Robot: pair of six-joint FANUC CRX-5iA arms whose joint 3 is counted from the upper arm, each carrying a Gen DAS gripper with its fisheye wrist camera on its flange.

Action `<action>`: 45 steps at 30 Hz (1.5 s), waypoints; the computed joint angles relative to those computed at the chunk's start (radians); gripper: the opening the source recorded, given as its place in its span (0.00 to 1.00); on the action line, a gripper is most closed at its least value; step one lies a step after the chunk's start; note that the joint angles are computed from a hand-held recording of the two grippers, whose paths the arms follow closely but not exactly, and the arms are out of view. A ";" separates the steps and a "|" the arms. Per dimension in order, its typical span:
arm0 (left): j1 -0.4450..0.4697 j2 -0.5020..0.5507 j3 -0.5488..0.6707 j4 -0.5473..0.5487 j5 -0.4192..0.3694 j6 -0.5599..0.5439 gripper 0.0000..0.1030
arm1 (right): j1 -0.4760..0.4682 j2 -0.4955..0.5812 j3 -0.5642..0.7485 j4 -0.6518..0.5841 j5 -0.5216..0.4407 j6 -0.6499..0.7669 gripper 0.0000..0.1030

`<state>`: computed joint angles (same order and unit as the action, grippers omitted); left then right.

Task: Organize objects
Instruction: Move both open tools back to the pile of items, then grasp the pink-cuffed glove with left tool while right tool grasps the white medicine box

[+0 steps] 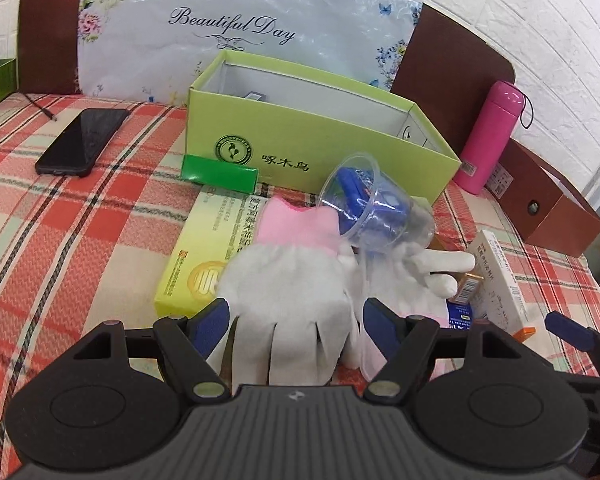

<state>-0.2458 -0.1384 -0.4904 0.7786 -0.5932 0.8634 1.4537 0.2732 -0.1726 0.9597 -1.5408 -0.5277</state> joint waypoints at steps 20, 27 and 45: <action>0.179 -0.078 -0.023 0.094 -0.387 -0.187 0.04 | -0.015 -0.013 -0.014 -0.007 0.029 -0.017 0.90; 0.154 -0.106 -0.054 -0.034 -0.312 -0.055 0.49 | -0.043 -0.031 -0.022 -0.043 0.060 -0.016 0.50; 0.061 -0.071 -0.029 -0.121 -0.178 0.051 0.71 | 0.026 -0.115 -0.084 -0.160 0.004 -0.189 0.76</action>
